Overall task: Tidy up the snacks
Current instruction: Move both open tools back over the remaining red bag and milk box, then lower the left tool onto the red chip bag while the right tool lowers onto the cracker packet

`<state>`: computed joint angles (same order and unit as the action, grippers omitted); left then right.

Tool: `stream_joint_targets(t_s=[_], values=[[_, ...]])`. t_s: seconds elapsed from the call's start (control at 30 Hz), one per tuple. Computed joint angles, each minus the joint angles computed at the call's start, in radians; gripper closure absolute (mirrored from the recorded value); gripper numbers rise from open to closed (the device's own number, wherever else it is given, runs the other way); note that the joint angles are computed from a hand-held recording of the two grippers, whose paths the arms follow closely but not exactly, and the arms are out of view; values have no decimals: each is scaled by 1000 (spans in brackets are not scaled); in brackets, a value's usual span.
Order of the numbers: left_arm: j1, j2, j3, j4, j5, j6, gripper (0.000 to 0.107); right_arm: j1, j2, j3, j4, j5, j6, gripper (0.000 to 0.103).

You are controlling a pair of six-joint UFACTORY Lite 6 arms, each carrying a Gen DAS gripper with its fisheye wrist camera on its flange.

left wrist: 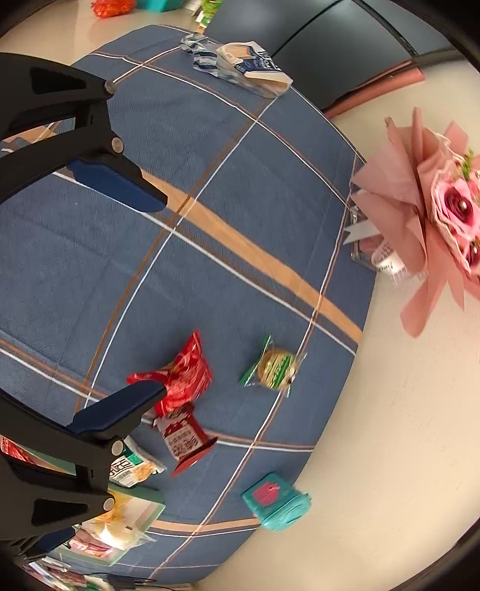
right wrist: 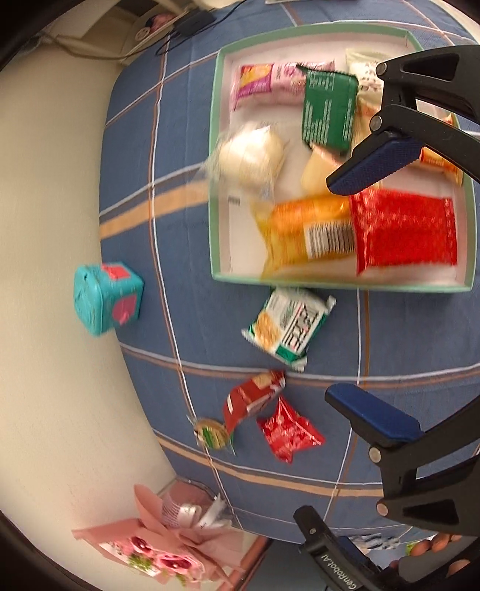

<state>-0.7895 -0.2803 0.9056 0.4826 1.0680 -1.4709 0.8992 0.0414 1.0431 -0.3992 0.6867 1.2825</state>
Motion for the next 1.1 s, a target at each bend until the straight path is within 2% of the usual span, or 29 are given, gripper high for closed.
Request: stream_joint_targets(t_s=[0.17, 0.4, 0.73, 1.1], values=[[30, -1, -11, -17, -51, 31, 15, 9, 56, 48, -18, -19, 8, 0], [65, 101, 8, -21, -179, 67, 15, -15, 121, 102, -51, -43, 3, 0], [127, 251, 42, -62, -321, 149, 15, -61, 273, 194, -52, -136, -87, 15], [161, 402, 89, -83, -441, 195, 15, -99, 426, 265, -26, -228, -182, 18]])
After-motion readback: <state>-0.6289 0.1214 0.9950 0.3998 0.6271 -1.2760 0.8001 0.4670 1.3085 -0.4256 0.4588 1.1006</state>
